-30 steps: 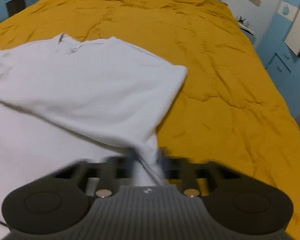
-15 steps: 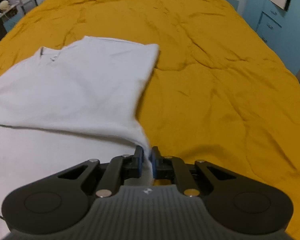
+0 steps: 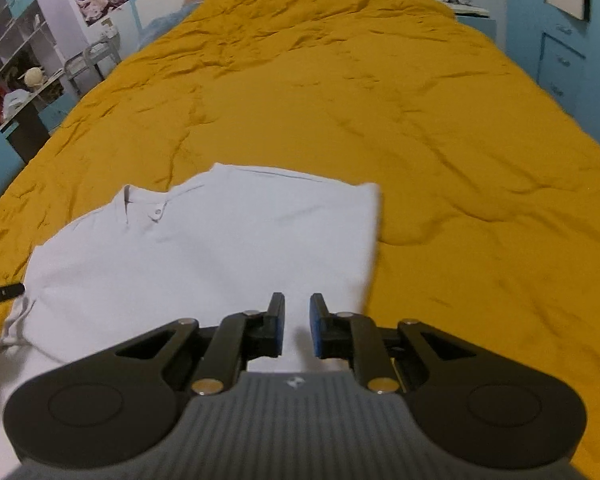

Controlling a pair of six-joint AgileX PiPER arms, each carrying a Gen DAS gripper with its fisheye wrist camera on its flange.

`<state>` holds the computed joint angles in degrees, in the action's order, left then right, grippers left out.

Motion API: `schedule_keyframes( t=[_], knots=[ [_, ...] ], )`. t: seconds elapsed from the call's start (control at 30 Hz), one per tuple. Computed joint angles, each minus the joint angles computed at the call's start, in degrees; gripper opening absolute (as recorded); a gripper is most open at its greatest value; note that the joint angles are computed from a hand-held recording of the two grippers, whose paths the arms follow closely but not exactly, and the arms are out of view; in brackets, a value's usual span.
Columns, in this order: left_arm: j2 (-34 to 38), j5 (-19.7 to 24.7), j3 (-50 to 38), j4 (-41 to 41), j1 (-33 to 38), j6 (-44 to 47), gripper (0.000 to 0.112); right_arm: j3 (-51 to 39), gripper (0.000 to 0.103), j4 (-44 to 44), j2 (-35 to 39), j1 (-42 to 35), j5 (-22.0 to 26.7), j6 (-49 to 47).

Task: Fold small clothes
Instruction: 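Pinch and smooth the folded shirt edge with the right tool, then release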

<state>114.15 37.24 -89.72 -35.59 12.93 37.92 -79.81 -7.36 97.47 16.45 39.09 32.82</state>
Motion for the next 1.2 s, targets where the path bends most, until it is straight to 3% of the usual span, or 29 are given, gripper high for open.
schedule_keyframes(
  t=[0.1, 0.13, 0.2, 0.3, 0.43, 0.6, 1.0, 1.13, 1.2],
  knots=[
    [0.84, -1.57, 0.98, 3.22, -0.98, -1.64, 0.020, -2.67, 0.006, -0.48, 5.21, -0.40, 0.29, -0.62],
    [1.20, -2.43, 1.34, 3.60, -1.19, -1.18, 0.020, -2.87, 0.000, -0.67, 6.60, -0.72, 0.54, -0.08],
    [1.77, -2.99, 1.71, 3.05, -1.19, 0.27, 0.020, -1.93, 0.000, 1.73, 7.88, -2.02, -0.12, -0.67],
    [2.07, -2.90, 1.50, 3.07, -1.13, 0.64, 0.020, -0.17, 0.000, 3.49, 7.15, -3.05, -1.67, -1.00],
    [0.47, -3.38, 2.87, 2.55, -0.84, 1.94, 0.020, -2.33, 0.000, -5.97, 6.38, -0.34, 3.87, 5.22],
    [-5.62, -3.77, 8.61, -2.23, 0.23, 8.84, 0.023, 1.91, 0.002, -9.40, -0.95, 0.59, 6.55, 6.19],
    [-20.34, 6.44, 19.57, -9.04, 6.43, 24.98, 0.026, 7.60, 0.003, -15.37, -21.97, 8.64, 17.25, 5.35],
    [-26.62, 10.97, 23.85, -10.54, 9.44, 33.45, 0.030, 7.31, 0.020, -17.77, -27.22, 14.36, 21.91, 5.32],
    [-29.73, 13.29, 25.94, -10.48, 11.12, 37.51, 0.031, 7.84, 0.020, -19.60, -29.82, 19.01, 24.67, 6.81]
  ],
)
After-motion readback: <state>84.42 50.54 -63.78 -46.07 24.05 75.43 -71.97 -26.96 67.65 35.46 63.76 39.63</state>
